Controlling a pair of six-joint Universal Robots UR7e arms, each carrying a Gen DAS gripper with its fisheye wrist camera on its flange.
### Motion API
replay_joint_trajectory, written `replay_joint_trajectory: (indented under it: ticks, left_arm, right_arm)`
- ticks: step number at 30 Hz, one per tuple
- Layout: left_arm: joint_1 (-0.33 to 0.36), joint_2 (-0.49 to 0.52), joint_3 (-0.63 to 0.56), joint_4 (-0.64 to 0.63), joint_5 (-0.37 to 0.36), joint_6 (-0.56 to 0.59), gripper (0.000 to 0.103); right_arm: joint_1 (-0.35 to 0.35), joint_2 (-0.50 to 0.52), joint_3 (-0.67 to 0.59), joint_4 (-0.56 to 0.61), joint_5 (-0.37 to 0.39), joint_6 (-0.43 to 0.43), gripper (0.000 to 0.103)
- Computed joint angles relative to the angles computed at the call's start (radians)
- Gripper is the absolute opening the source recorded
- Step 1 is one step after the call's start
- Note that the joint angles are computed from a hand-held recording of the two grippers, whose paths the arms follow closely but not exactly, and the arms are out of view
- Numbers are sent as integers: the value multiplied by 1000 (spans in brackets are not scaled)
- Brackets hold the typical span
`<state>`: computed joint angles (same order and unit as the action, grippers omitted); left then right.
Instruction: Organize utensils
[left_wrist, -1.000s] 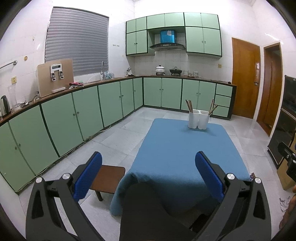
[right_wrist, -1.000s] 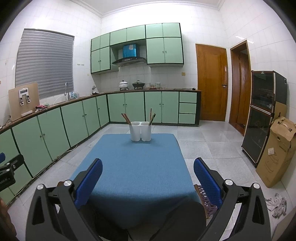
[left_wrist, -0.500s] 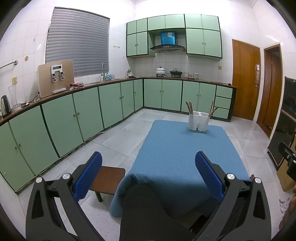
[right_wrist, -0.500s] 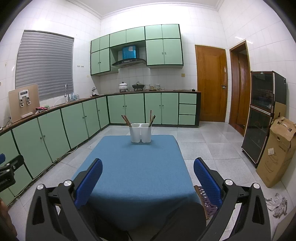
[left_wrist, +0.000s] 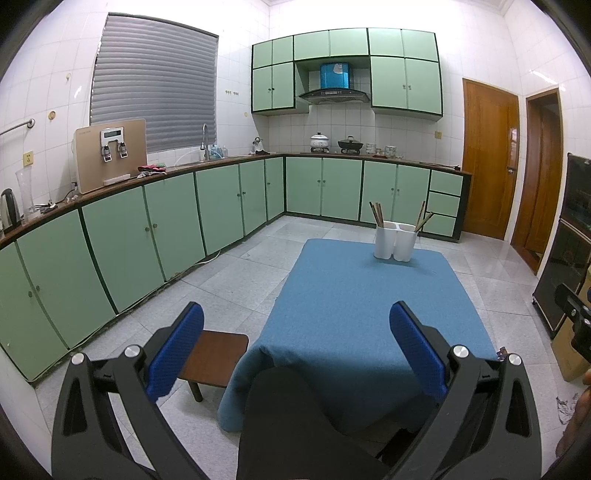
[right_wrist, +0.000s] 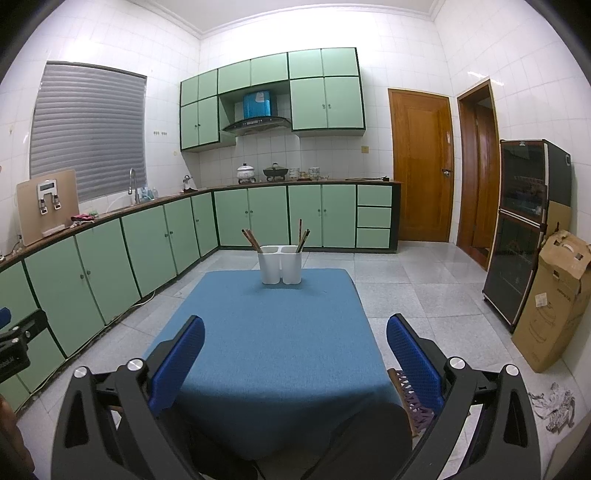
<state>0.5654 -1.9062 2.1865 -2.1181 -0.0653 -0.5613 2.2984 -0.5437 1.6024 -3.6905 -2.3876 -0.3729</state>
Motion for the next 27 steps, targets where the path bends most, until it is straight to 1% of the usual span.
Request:
replay_joint_trajectory:
  ticks: [3,5,18,21,27]
  left_arm:
    - [0,1,0,-1,3,0,98]
    - [2,6,3,-31,1,21,98]
    - [3,15,9,-86,1,63,98]
    - [2,12,8,-70,1,49,98]
    - [3,16,10,-95,0,68,98]
  right_arm:
    - [1,0,-1,0,-1,0,97]
    - [0,0,-1,0,-1,-1,97]
    - [5,2,-8,7,-6,5,97]
    - [5,3,-8,7,-7,6,97]
    - [4,2,-7,6,-6,6,97]
